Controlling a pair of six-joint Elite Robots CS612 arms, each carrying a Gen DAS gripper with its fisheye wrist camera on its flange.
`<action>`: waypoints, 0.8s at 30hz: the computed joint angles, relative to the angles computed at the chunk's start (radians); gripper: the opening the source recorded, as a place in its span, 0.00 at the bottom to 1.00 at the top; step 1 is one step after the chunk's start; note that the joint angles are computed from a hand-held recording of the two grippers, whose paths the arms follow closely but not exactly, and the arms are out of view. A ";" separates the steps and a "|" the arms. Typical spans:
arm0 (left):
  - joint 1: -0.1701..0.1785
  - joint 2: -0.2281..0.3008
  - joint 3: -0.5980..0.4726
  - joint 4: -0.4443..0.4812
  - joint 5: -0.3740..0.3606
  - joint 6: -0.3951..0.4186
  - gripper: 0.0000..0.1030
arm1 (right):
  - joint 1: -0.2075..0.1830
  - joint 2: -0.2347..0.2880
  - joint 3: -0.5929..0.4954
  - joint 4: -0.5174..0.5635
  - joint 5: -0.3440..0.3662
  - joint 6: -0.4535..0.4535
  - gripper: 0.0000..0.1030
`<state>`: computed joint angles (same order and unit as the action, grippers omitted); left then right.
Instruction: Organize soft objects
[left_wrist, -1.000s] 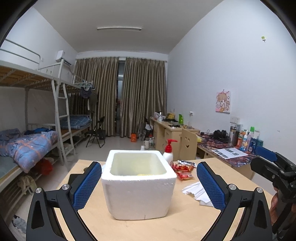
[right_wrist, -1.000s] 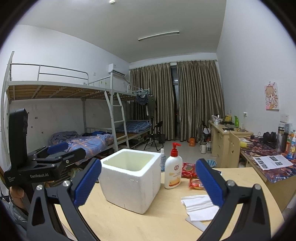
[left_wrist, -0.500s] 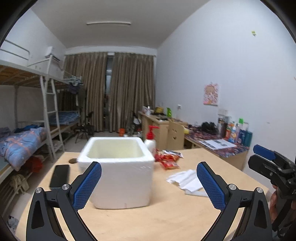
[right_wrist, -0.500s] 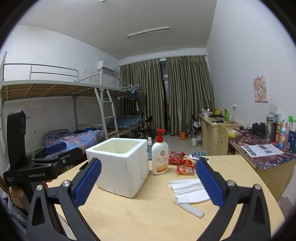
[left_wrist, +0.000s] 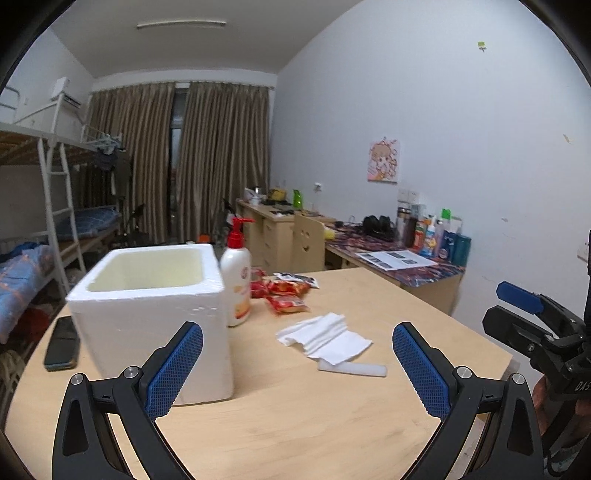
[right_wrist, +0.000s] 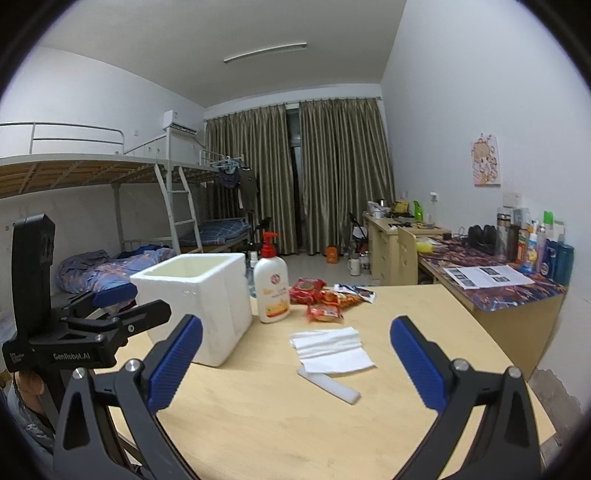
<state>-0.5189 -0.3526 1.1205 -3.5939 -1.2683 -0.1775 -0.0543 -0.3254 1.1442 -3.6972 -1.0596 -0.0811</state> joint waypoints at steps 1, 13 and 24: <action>-0.001 0.005 -0.010 0.009 -0.002 0.005 1.00 | -0.001 0.001 -0.001 0.002 -0.008 0.001 1.00; 0.002 0.073 -0.175 0.159 -0.052 0.027 1.00 | -0.020 0.025 -0.042 0.075 -0.017 0.020 1.00; 0.026 0.196 -0.453 0.372 -0.159 0.053 1.00 | -0.027 0.058 -0.119 0.227 0.032 -0.033 1.00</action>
<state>-0.4931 -0.1563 0.6674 -3.2218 -1.4270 -0.1249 -0.0814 -0.2670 1.0253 -3.4699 -1.0279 -0.1142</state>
